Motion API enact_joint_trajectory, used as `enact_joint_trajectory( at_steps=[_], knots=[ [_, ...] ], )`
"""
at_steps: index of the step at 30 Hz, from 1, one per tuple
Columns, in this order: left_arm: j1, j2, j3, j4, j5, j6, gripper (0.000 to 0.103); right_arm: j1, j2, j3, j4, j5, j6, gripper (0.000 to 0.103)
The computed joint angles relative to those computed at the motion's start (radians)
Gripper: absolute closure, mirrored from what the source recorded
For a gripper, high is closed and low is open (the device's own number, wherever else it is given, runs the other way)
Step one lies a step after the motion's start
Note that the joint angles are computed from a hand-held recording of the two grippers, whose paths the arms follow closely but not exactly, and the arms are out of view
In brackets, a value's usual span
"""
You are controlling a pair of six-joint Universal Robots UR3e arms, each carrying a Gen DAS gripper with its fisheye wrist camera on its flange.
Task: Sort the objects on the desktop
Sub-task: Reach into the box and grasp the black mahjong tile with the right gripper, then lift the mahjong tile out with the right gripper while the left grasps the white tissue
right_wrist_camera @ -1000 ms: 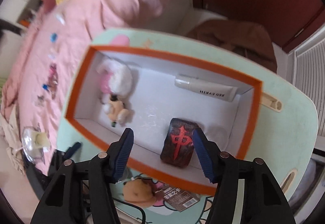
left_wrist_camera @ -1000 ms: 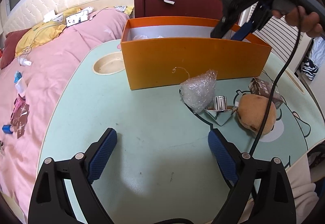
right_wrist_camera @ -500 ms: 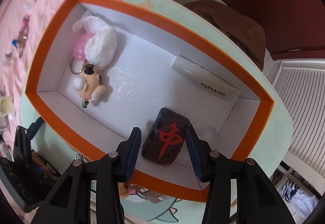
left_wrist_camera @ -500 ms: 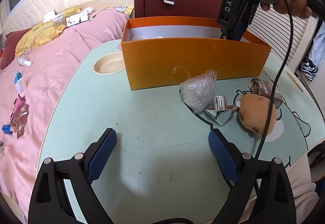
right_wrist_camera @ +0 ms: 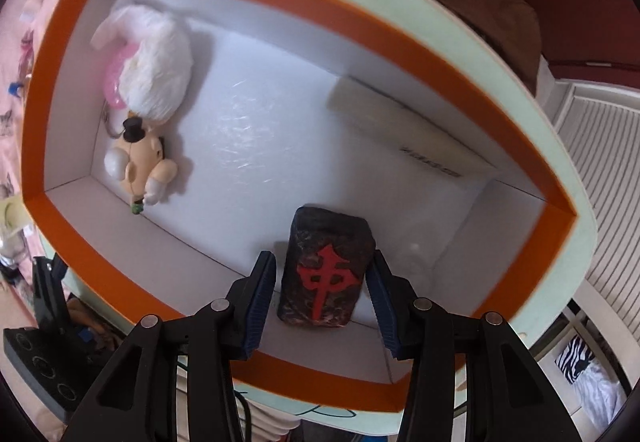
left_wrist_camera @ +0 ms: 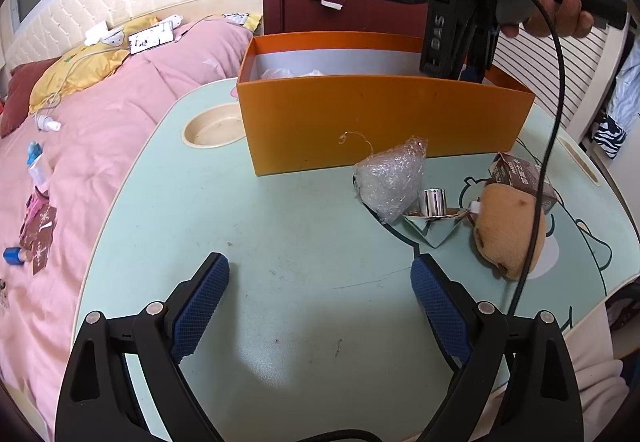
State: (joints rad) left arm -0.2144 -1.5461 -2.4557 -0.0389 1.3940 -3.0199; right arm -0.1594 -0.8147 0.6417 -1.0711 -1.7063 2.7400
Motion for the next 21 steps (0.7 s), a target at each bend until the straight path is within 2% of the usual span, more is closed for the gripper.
enact_joint_trajectory(
  at_steps=[2,5,10,12,14,16,17,19,21],
  knots=[
    [0.004,0.002,-0.001,-0.002,-0.003,0.003,0.01,0.01,-0.024,0.04,-0.036,-0.006,-0.013,0.065],
    [0.008,0.004,-0.002,-0.005,-0.005,0.004,0.01,0.002,-0.082,0.113,-0.101,0.026,-0.04,0.065],
    [0.026,0.037,0.005,-0.064,-0.031,0.021,0.01,-0.087,-0.243,0.227,-0.171,0.209,-0.111,0.065],
    [0.039,0.06,0.013,-0.111,-0.05,0.031,0.01,-0.158,-0.369,0.339,-0.237,0.32,-0.168,0.065],
    [0.085,0.121,0.026,-0.226,-0.108,0.055,0.01,-0.248,-0.507,0.467,-0.276,0.444,-0.241,0.065],
    [0.15,0.201,0.036,-0.347,-0.173,0.087,0.01,-0.388,-0.642,0.572,-0.205,0.606,-0.365,0.065],
    [0.198,0.252,0.046,-0.427,-0.214,0.109,0.01,-0.472,-0.697,0.599,-0.113,0.687,-0.454,0.065],
    [0.301,0.338,0.091,-0.589,-0.302,0.147,0.01,-0.604,-0.753,0.635,0.041,0.785,-0.625,0.065],
    [0.347,0.349,0.154,-0.628,-0.336,0.13,0.01,-0.739,-0.897,0.737,0.236,0.87,-0.811,0.065]
  ],
)
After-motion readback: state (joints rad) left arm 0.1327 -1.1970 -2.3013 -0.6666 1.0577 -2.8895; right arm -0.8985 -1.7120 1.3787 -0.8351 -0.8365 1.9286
